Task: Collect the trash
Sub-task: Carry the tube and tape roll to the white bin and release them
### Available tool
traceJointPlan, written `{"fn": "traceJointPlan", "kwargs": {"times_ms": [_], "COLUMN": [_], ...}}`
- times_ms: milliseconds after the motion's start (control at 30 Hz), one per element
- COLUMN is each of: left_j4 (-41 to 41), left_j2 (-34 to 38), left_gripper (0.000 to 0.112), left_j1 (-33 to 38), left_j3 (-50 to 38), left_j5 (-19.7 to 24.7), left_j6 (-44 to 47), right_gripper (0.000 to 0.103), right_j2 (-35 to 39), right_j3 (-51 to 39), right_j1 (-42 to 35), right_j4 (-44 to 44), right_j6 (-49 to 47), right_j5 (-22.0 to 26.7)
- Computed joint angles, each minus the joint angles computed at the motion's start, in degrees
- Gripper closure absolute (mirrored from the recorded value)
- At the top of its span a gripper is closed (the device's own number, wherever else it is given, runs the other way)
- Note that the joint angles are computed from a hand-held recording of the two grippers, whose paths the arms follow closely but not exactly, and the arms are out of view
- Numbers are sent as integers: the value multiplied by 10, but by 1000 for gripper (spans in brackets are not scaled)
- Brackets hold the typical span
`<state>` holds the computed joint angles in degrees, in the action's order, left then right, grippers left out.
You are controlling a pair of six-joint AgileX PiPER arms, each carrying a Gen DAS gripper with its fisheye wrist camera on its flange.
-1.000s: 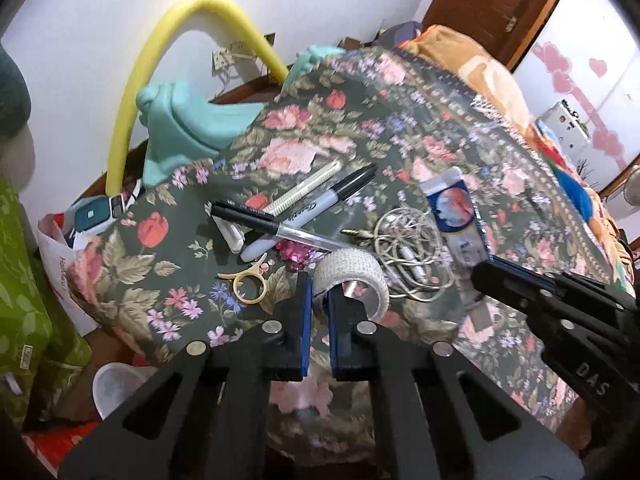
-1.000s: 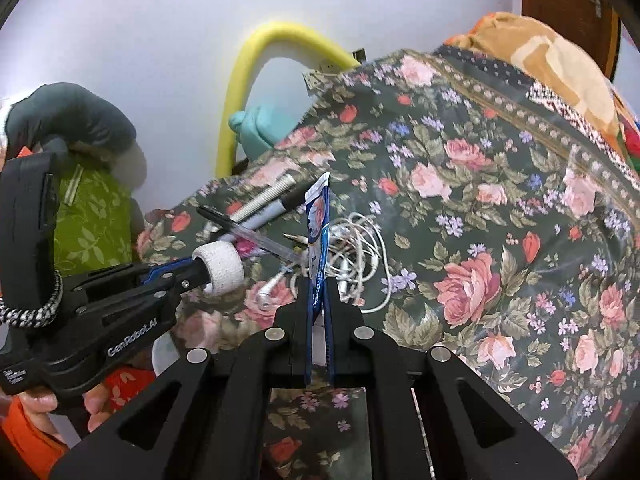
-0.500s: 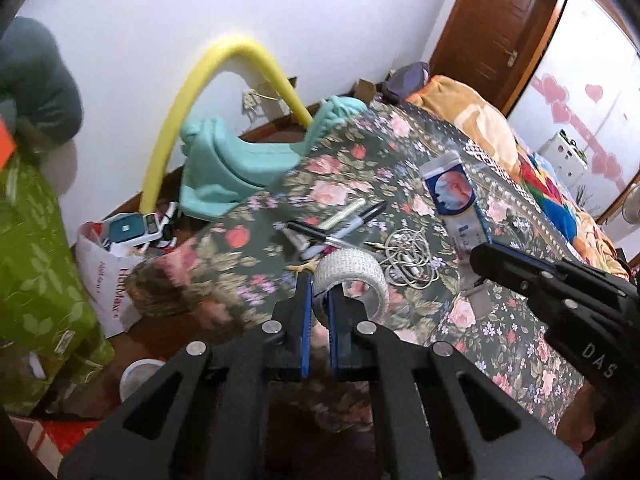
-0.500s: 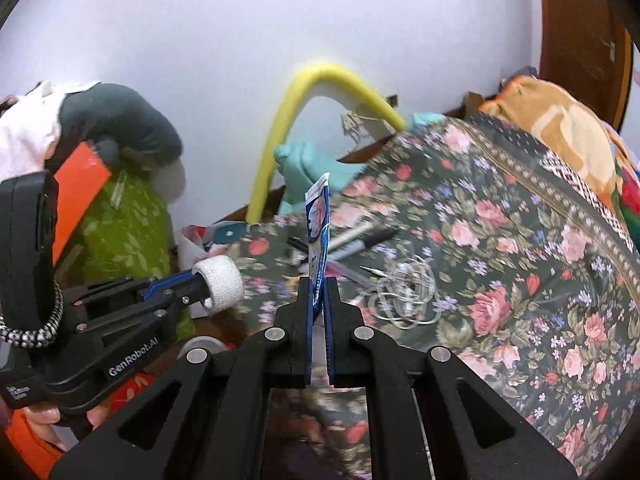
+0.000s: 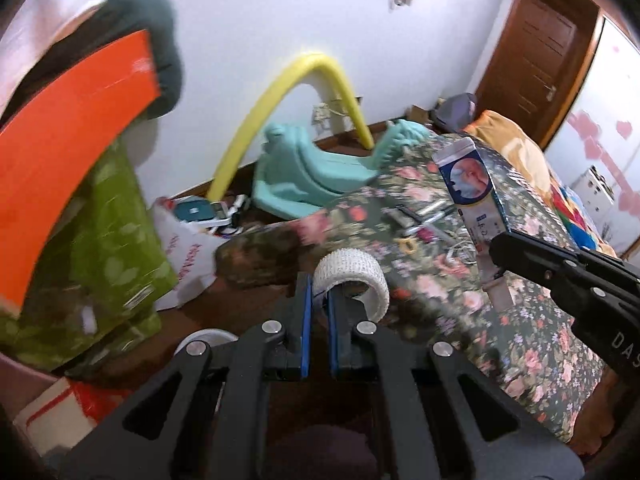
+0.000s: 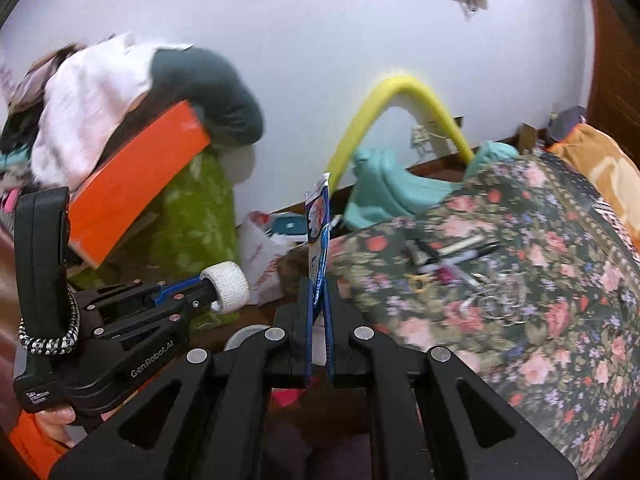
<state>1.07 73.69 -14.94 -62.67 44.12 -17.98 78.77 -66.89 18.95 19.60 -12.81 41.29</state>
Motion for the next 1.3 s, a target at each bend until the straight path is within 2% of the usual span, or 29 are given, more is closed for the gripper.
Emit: {"fn": "traceJointPlan", "kwargs": {"times_ms": [267,500,633,800,967,1233,1300], "left_j4": [-67,-119,-152,-168,-167,-184,-182], "left_j2": [-69,-63,-28,33,107,193,204], "left_gripper": [106,106,106,106,106,106,96], "left_j1": [139,243,297,331,339,351,353], "left_j3": [88,153,183,204,211,189,181], "left_j5": [12,-1,-20,-46,-80,-103,-103], "left_j6": [121,221,280,319,328,342,331], "right_gripper": [98,98,98,98,98,98,97], "right_j2": [42,118,171,243,316,401,410], "right_j3": [-6,-34,-57,-91,-134,-213,-225], "right_j1": [131,203,221,228,220,205,200], "right_j4": [-67,-90,-79,-62,-34,7,21], "right_j6": [100,143,142,133,111,83,73], "right_j5": [-18,-18,-15,-3,18,50,50]}}
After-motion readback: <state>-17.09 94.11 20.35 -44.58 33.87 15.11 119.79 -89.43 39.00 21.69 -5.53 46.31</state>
